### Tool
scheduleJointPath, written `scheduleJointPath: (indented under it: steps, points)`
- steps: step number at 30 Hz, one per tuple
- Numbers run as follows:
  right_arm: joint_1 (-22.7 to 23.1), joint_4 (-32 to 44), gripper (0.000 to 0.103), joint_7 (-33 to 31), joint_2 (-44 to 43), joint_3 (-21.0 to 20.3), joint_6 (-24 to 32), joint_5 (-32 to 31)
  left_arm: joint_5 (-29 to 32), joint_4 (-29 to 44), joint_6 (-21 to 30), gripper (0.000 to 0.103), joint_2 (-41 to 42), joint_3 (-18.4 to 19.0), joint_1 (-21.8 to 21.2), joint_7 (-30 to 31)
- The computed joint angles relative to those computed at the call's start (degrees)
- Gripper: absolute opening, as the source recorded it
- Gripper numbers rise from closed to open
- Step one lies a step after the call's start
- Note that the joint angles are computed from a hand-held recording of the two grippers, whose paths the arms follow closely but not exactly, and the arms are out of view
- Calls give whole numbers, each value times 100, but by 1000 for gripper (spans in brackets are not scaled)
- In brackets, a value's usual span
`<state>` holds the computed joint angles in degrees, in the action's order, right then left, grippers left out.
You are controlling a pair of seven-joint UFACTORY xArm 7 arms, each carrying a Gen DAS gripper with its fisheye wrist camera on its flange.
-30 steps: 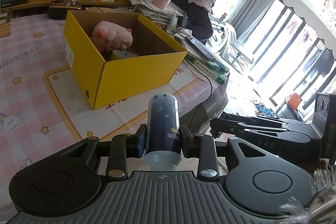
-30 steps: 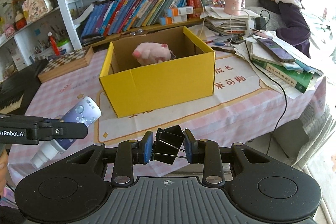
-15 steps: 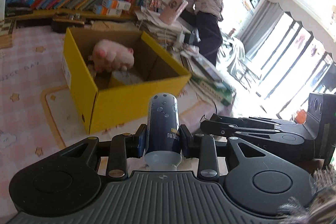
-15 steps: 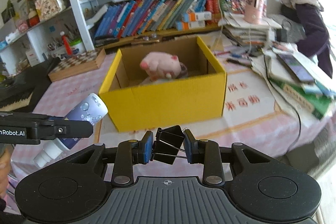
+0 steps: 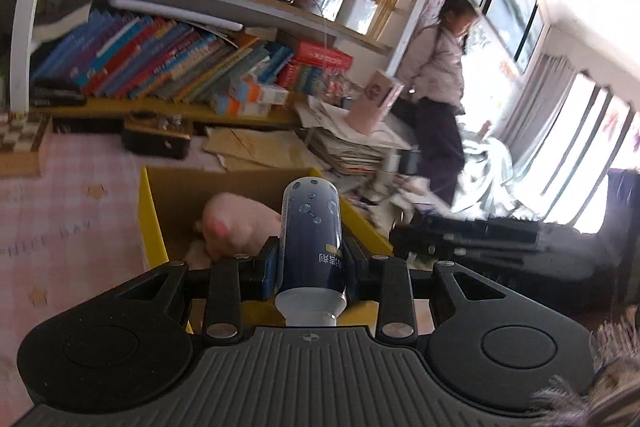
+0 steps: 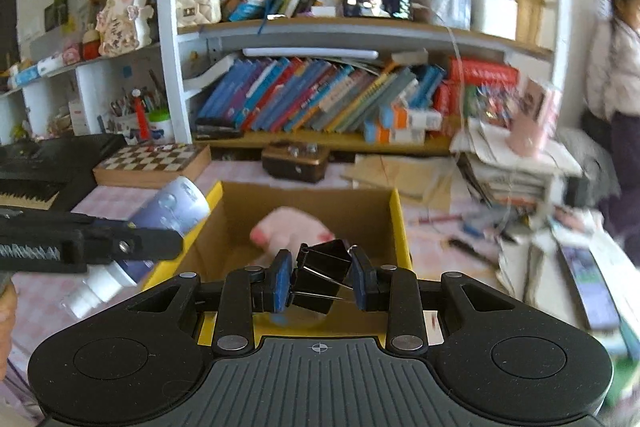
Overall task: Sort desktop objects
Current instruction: 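Lower the glue tube and binder clip into the box and open both grippers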
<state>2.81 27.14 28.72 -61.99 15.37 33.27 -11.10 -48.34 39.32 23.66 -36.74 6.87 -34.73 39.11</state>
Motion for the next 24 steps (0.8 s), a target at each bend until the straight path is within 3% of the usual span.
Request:
scheduleJointPath:
  steps: [5,12,17,24]
  points:
    - [-104,272,31,-714,1208,-276,-587,-270,586,347,-521,30,1030,-467,244,-195]
    - [200,515,31,-1769,2204,-664,-532,-197,1808,509,-567,30,1734,-1027,730,-760]
    - [355,649,31,-2292,2591,-876,-298,87,2222,591,-462,30,1903,-1121,800,-940]
    - [351,638,31,-2452,2676,-1000,-270,467,2512,649,-579,30,2058,-1247,864,-1316]
